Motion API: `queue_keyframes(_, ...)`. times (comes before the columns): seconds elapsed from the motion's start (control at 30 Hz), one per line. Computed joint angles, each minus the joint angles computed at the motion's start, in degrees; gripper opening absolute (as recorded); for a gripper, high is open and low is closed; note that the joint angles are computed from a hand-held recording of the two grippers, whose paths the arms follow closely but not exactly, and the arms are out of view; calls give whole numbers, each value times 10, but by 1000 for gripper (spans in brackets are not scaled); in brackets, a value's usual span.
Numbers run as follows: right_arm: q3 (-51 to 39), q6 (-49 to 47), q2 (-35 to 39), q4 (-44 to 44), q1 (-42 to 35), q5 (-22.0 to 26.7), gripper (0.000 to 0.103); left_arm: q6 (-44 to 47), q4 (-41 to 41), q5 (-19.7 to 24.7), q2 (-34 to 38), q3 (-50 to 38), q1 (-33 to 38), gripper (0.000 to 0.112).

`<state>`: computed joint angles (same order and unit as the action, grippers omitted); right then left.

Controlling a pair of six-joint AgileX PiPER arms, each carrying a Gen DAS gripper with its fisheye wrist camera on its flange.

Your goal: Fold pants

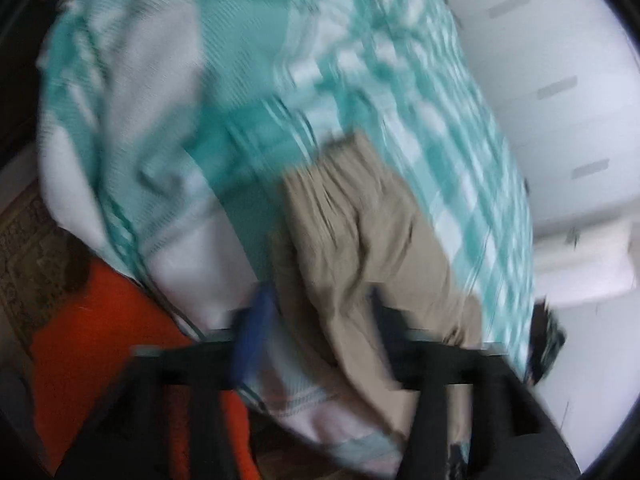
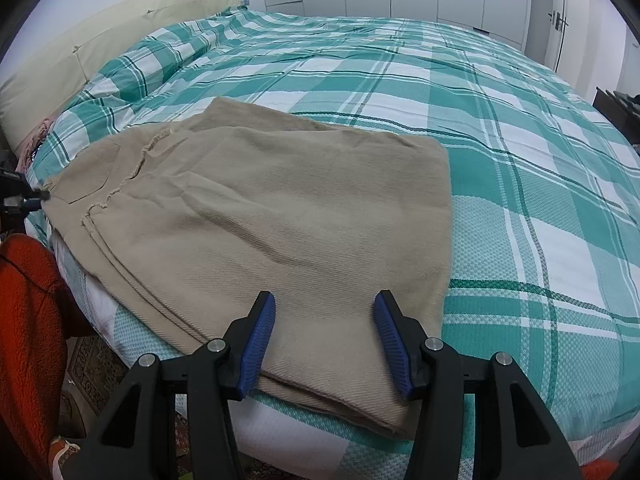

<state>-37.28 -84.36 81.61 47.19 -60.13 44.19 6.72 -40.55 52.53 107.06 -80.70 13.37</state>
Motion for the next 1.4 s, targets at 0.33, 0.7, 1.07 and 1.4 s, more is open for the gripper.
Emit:
queue_keyframes(0.33,-1,-6,4,3,-2,0,52,7,-4,17,61,-47,-6,68)
queue_keyframes(0.7,-2,-12,8,7,-4,-3,52,65,-81,2,81,-28,-1,60)
queue_keyframes(1.07,-4,-10,9,6,-6,0,53,8,-13,-6,-1,-33,-47,15)
queue_keyframes(1.4,-79,70,34,-39,-33,102,52,-86,146,59,-64,-251,-341,14)
